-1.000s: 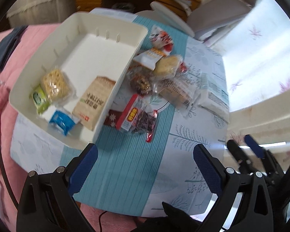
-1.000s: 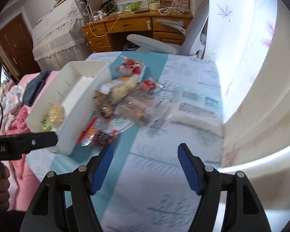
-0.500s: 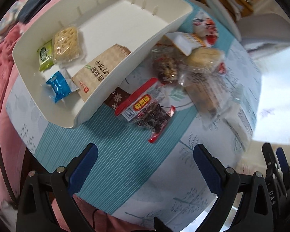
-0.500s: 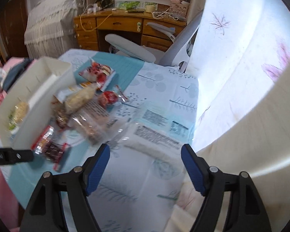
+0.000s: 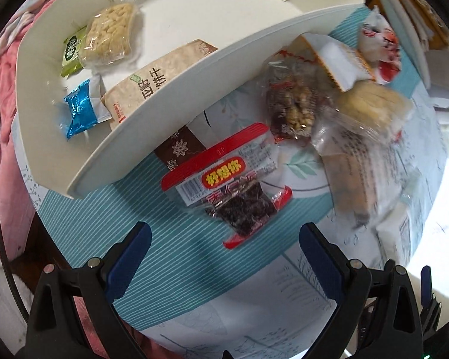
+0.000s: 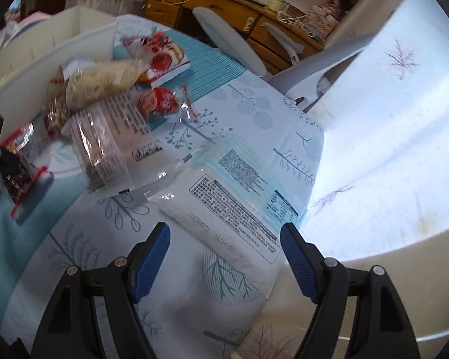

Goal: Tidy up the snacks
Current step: 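Grasp the red-lidded snack pack with the left tool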

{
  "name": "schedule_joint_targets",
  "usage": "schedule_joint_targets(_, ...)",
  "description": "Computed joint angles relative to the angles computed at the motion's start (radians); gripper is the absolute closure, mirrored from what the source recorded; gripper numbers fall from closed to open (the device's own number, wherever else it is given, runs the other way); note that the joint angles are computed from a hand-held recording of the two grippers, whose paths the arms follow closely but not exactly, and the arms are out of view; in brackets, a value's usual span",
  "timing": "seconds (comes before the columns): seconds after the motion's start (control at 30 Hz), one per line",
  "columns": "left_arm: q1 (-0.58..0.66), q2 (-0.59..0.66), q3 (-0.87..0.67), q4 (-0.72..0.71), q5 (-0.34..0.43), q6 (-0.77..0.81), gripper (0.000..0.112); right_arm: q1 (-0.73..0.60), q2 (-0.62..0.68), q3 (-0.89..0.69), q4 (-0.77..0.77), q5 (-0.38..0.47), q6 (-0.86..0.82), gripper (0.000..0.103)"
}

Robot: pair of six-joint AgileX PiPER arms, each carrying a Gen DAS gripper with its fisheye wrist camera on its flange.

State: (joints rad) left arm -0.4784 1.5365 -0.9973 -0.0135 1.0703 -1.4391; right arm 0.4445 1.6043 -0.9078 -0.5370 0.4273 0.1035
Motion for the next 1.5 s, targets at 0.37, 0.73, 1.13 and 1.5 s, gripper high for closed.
schedule_joint_targets(0.37, 0.059, 0.104, 0.003, -0.002, -0.054, 0.020, 0.014, 0.023, 0.116, 0.017, -0.373, -0.082, 0.369, 0.027)
schedule_joint_targets(0.73, 0.117, 0.135, 0.039, -0.047, -0.112, 0.107, 0.024, 0.002, 0.149, 0.012, -0.376, -0.141, 0.380, 0.054)
schedule_joint_targets(1.13, 0.073, 0.193, 0.026, -0.101, -0.221, 0.131, 0.068, -0.007, 0.136, -0.036, -0.137, -0.085, 0.142, 0.094)
schedule_joint_targets(1.5, 0.058, 0.173, 0.077, -0.244, -0.239, 0.287, 0.089, -0.047, 0.074, -0.059, 0.309, 0.049, -0.213, 0.095)
